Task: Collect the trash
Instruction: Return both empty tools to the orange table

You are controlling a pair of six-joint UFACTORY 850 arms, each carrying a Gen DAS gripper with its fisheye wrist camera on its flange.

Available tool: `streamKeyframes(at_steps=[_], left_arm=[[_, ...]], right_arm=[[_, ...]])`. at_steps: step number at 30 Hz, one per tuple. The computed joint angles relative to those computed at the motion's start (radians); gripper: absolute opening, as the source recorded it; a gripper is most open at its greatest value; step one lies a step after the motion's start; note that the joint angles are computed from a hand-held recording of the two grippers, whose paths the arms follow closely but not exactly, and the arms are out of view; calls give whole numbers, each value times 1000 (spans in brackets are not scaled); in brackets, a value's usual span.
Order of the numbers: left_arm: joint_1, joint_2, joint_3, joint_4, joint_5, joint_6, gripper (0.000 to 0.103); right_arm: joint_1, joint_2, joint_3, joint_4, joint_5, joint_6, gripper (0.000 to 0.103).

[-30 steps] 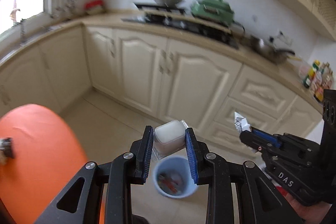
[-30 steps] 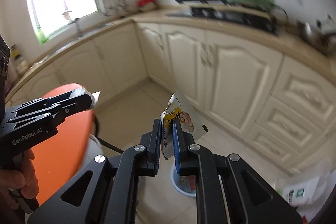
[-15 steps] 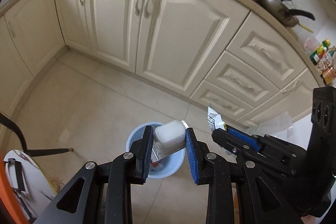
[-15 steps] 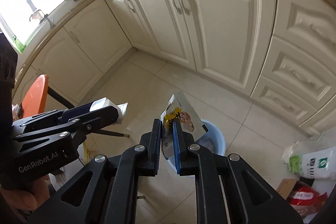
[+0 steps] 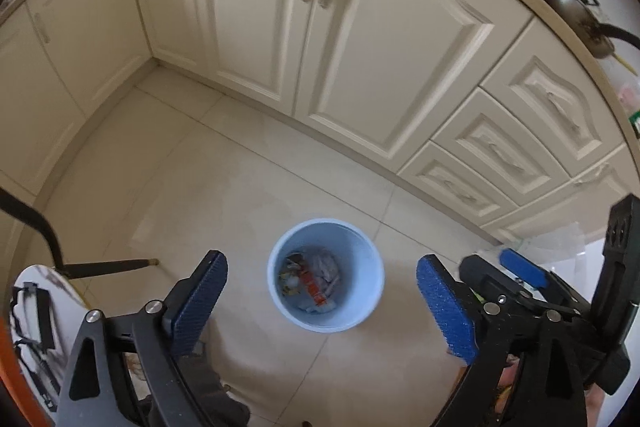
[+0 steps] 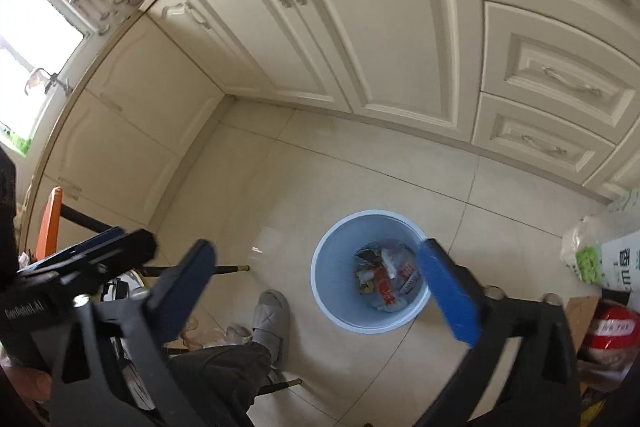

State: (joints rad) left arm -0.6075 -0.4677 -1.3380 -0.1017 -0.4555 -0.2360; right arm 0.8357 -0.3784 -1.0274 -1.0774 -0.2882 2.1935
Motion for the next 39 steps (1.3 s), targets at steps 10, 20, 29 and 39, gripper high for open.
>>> streamKeyframes(at_steps=[10, 20, 29, 39], left_arm=[[-43, 202, 161, 190, 51, -211, 93], [-69, 426, 313, 360, 100, -398, 93], [-44, 725, 480, 482, 72, -527, 95], [-41, 1146, 643, 621, -89, -697, 101]], right_arm=[[50, 28, -33, 80, -123, -50, 103], [120, 59, -125, 82, -272, -98, 103], [188, 31, -279, 60, -383, -168, 103], [263, -82, -539, 36, -443, -310, 103]])
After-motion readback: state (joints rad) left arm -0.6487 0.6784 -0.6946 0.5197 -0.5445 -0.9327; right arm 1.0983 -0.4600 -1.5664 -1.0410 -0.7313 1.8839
